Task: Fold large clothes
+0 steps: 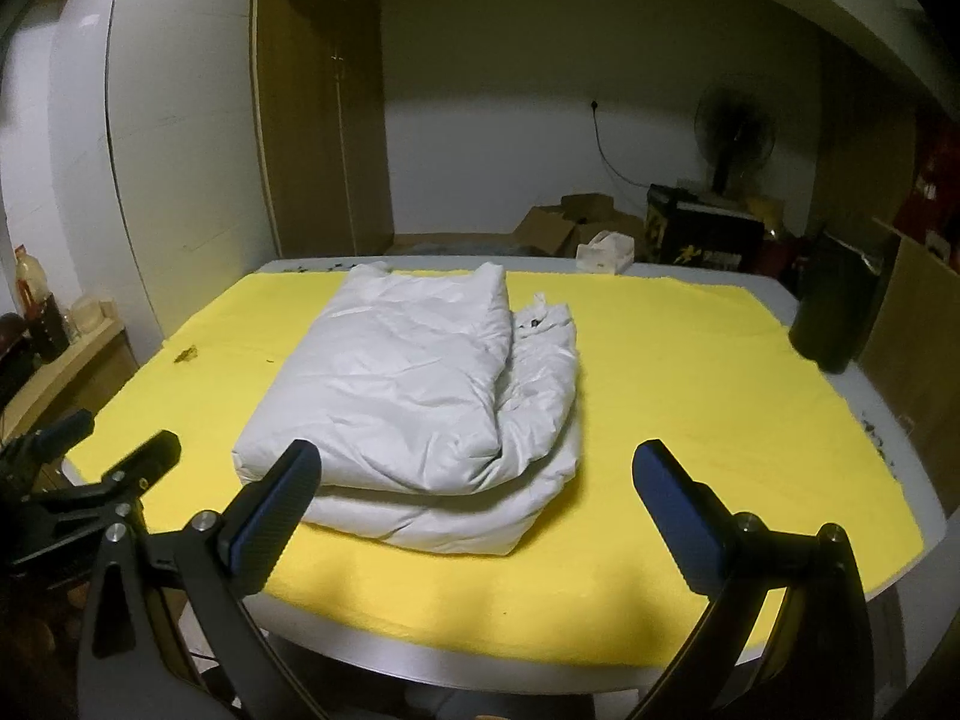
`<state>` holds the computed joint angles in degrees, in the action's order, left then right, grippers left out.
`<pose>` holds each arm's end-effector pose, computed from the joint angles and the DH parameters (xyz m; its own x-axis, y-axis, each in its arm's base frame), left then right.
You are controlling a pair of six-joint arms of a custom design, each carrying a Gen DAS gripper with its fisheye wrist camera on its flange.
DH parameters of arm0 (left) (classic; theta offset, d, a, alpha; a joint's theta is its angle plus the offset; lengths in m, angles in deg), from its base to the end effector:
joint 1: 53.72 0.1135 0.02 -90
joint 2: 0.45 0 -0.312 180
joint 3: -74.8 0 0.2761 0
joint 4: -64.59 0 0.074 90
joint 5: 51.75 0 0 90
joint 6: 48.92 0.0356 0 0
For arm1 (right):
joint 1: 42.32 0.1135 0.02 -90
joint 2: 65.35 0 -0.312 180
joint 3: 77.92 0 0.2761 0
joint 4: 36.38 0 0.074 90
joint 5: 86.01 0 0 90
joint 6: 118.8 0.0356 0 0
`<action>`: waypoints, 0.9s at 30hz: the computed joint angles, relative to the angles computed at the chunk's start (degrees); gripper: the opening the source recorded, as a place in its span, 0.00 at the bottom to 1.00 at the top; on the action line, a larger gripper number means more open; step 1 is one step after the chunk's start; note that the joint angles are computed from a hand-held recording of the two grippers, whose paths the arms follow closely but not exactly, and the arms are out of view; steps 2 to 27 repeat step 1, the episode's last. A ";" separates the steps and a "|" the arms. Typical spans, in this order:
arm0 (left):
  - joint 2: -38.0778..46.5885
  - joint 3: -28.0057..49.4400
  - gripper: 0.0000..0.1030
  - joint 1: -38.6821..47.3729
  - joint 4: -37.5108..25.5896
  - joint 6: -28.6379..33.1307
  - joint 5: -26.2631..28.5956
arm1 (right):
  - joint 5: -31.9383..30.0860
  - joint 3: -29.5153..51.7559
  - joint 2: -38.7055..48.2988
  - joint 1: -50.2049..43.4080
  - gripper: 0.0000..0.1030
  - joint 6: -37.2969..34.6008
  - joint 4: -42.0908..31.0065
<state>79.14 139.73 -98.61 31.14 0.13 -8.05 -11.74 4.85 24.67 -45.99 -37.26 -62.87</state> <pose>0.2283 -0.1911 0.2771 -0.4938 -0.1473 -0.8570 -0.2357 0.9713 -0.0311 0.3839 -0.0150 0.3305 -0.5242 -0.1083 -0.8447 -0.2431 0.9696 0.0266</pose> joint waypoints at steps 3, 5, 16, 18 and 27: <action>-0.10 -0.08 1.00 -0.13 0.00 -0.07 -0.55 | -0.31 0.19 0.11 -0.02 1.00 -0.12 -0.29; -0.10 -0.08 1.00 -0.13 0.00 -0.07 -0.55 | -0.31 0.19 0.11 -0.02 1.00 -0.12 -0.29; -0.10 -0.08 1.00 -0.13 0.00 -0.07 -0.55 | -0.31 0.19 0.11 -0.02 1.00 -0.12 -0.29; -0.10 -0.08 1.00 -0.13 0.00 -0.07 -0.55 | -0.31 0.19 0.11 -0.02 1.00 -0.12 -0.29; -0.10 -0.08 1.00 -0.13 0.00 -0.07 -0.55 | -0.31 0.19 0.11 -0.02 1.00 -0.12 -0.29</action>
